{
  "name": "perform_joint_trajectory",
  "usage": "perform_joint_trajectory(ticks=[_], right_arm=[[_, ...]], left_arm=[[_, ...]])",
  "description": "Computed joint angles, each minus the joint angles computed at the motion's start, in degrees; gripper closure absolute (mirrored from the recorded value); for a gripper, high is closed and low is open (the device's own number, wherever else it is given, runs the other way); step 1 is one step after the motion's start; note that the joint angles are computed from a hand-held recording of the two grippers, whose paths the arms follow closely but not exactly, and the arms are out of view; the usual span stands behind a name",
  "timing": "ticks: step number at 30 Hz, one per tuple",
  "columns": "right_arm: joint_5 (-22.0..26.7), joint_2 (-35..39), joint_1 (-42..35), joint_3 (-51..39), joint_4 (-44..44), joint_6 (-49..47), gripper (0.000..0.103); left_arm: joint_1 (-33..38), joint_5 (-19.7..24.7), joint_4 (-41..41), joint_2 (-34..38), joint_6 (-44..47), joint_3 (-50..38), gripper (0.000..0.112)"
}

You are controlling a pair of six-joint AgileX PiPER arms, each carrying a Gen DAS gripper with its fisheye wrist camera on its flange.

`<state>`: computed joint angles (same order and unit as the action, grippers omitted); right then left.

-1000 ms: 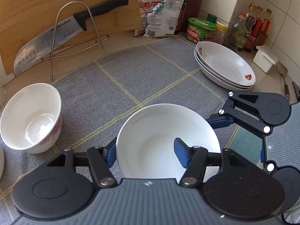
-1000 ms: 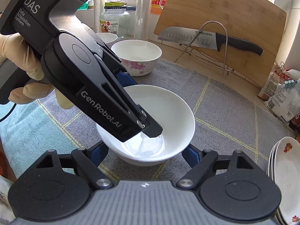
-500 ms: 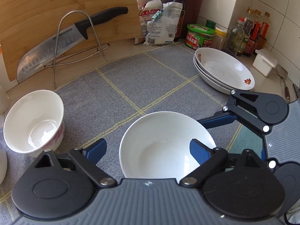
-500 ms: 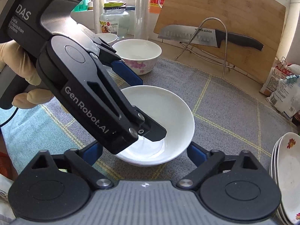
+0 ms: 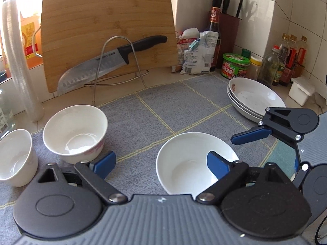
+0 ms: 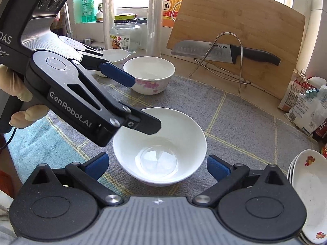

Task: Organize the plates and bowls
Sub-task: 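Open the left gripper and lift it away from the bowl, then reach the right gripper to the set-down white bowl and grasp its rim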

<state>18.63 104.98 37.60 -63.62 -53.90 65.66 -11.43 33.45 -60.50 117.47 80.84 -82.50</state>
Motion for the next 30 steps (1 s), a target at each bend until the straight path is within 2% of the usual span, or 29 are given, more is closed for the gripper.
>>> perform_joint_trajectory(ticks=[3, 7, 11, 12, 17, 21, 24, 30], right_arm=[[0.66, -0.27, 0.18, -0.45, 1.19, -1.68, 0.000], [1.97, -1.01, 1.06, -0.97, 1.75, -3.87, 0.000], [3.05, -1.44, 1.38, -2.13, 4.10, -7.91, 0.000], [3.31, -1.31, 1.33, -2.59, 4.69, -8.78, 0.000], [5.35, -0.19, 1.15, -5.46, 6.56, -11.50, 0.000], [5.55, 0.68, 0.70, -7.63, 8.27, -12.24, 0.000], [6.66, 1.91, 0.50, -9.88, 9.59, -13.01, 0.000], [7.41, 3.83, -1.13, -14.39, 17.69, -19.44, 0.000]], left_arm=[[1.15, -1.43, -1.43, -0.95, -0.30, 1.43, 0.016], [2.49, -5.15, -7.00, -2.40, 4.52, 4.68, 0.016], [4.48, -7.50, -23.30, -3.87, 20.86, 9.51, 0.010], [4.79, -7.94, -24.69, -3.95, 22.69, 9.92, 0.010], [6.66, -6.23, -15.14, -3.02, 13.03, 7.80, 0.011], [7.11, -6.92, -12.67, -2.46, 11.20, 7.58, 0.011], [7.64, -5.36, -8.96, -1.45, 8.26, 6.28, 0.011], [8.20, -5.06, -10.37, 0.13, 11.00, 4.86, 0.011]])
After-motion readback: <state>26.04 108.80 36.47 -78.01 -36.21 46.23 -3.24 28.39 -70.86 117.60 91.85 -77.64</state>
